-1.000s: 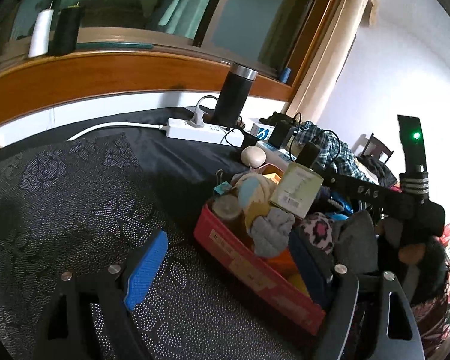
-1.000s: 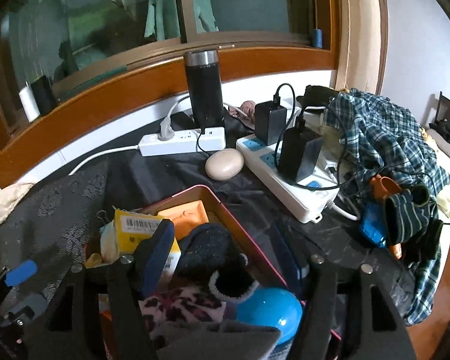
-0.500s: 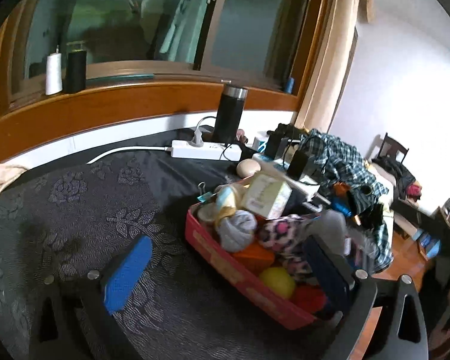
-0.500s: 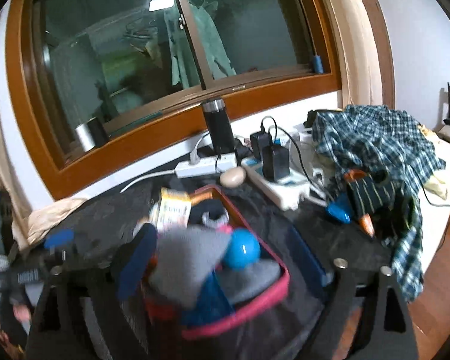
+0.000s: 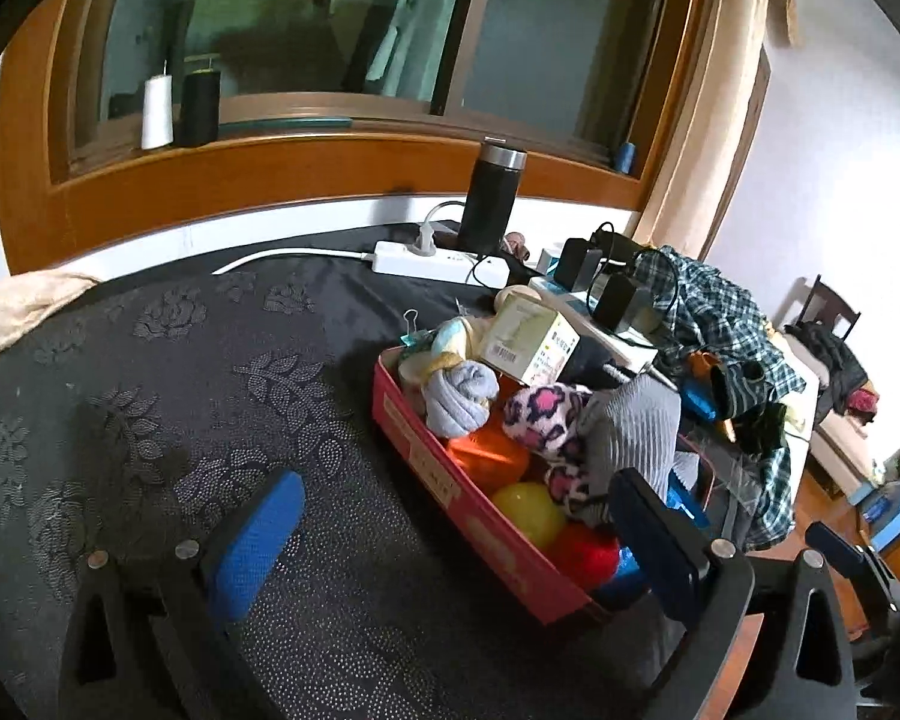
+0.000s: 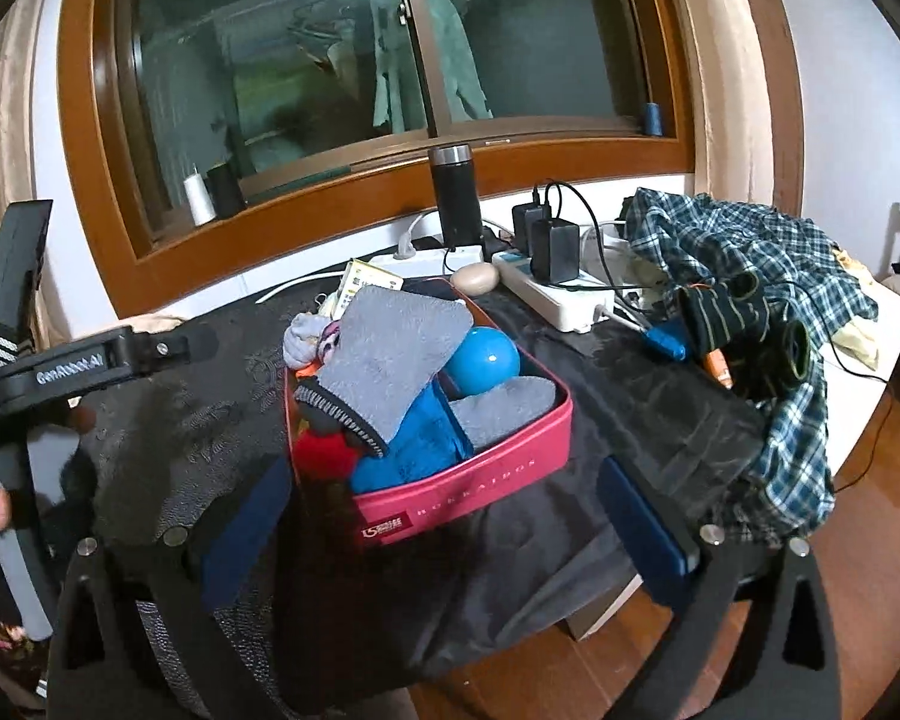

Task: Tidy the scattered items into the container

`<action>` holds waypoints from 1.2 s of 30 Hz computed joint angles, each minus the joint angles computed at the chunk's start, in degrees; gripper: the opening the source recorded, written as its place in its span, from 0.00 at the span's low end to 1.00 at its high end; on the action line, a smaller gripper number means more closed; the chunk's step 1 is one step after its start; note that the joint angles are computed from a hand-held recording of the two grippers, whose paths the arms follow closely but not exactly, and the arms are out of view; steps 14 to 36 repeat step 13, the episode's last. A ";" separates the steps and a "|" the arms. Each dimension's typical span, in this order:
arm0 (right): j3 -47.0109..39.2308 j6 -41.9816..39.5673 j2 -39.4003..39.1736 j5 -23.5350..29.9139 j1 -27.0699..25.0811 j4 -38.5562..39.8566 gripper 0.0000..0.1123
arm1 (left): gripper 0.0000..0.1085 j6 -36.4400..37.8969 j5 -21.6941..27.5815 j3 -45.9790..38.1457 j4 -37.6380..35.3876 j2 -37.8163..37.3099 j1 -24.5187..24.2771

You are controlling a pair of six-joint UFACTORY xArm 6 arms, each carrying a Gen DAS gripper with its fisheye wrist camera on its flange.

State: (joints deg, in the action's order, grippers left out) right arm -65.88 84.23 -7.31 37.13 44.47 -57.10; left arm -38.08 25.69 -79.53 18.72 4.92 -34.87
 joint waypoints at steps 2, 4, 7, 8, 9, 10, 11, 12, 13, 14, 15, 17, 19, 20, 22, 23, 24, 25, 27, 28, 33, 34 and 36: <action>0.09 2.13 -0.41 1.60 0.64 -2.57 0.91 | 0.95 -1.52 0.51 0.06 1.95 -0.31 -0.53; 0.31 4.27 -1.02 3.06 1.22 -4.95 0.91 | 0.95 -0.89 0.24 0.26 0.88 -0.50 -0.76; 0.77 4.94 -1.62 2.61 1.06 -5.37 0.91 | 0.95 0.89 -0.42 0.58 -1.87 -0.73 -1.01; 0.77 4.78 -1.58 2.52 1.06 -5.29 0.91 | 0.95 1.78 -0.43 0.50 -3.11 -0.65 -1.09; 0.69 4.55 -1.43 2.44 1.11 -5.14 0.91 | 0.95 3.05 -0.15 0.26 -4.60 -0.44 -1.22; 0.56 4.24 -1.23 2.38 1.16 -4.94 0.91 | 0.95 4.42 0.27 -0.03 -6.11 -0.19 -1.36; 0.36 3.81 -0.95 2.33 1.22 -4.66 0.91 | 0.95 5.76 0.72 -0.33 -7.58 0.06 -1.51; 0.19 3.43 -0.66 2.25 1.27 -4.41 0.91 | 0.95 6.36 1.25 -0.65 -7.95 0.34 -1.71; 0.02 3.07 -0.34 2.11 1.28 -4.20 0.91 | 0.95 6.53 1.83 -0.98 -7.67 0.63 -1.96; 0.02 3.07 -0.34 2.11 1.28 -4.20 0.91 | 0.95 6.53 1.83 -0.98 -7.67 0.63 -1.96; 0.02 3.07 -0.34 2.11 1.28 -4.20 0.91 | 0.95 6.53 1.83 -0.98 -7.67 0.63 -1.96; 0.02 3.07 -0.34 2.11 1.28 -4.20 0.91 | 0.95 6.53 1.83 -0.98 -7.67 0.63 -1.96; 0.02 3.07 -0.34 2.11 1.28 -4.20 0.91 | 0.95 6.53 1.83 -0.98 -7.67 0.63 -1.96; 0.02 3.07 -0.34 2.11 1.28 -4.20 0.91 | 0.95 6.53 1.83 -0.98 -7.67 0.63 -1.96; 0.02 3.07 -0.34 2.11 1.28 -4.20 0.91 | 0.95 6.53 1.83 -0.98 -7.67 0.63 -1.96; 0.02 3.07 -0.34 2.11 1.28 -4.20 0.91 | 0.95 6.53 1.83 -0.98 -7.67 0.63 -1.96; 0.02 3.07 -0.34 2.11 1.28 -4.20 0.91 | 0.95 6.53 1.83 -0.98 -7.67 0.63 -1.96; 0.02 3.07 -0.34 2.11 1.28 -4.20 0.91 | 0.95 6.53 1.83 -0.98 -7.67 0.63 -1.96; 0.02 3.07 -0.34 2.11 1.28 -4.20 0.91 | 0.95 6.53 1.83 -0.98 -7.67 0.63 -1.96; 0.02 3.07 -0.34 2.11 1.28 -4.20 0.91 | 0.95 6.53 1.83 -0.98 -7.67 0.63 -1.96; 0.02 3.07 -0.34 2.11 1.28 -4.20 0.91 | 0.95 6.53 1.83 -0.98 -7.67 0.63 -1.96; 0.02 3.07 -0.34 2.11 1.28 -4.20 0.91 | 0.95 6.53 1.83 -0.98 -7.67 0.63 -1.96; 0.02 3.07 -0.34 2.11 1.28 -4.20 0.91 | 0.95 6.53 1.83 -0.98 -7.67 0.63 -1.96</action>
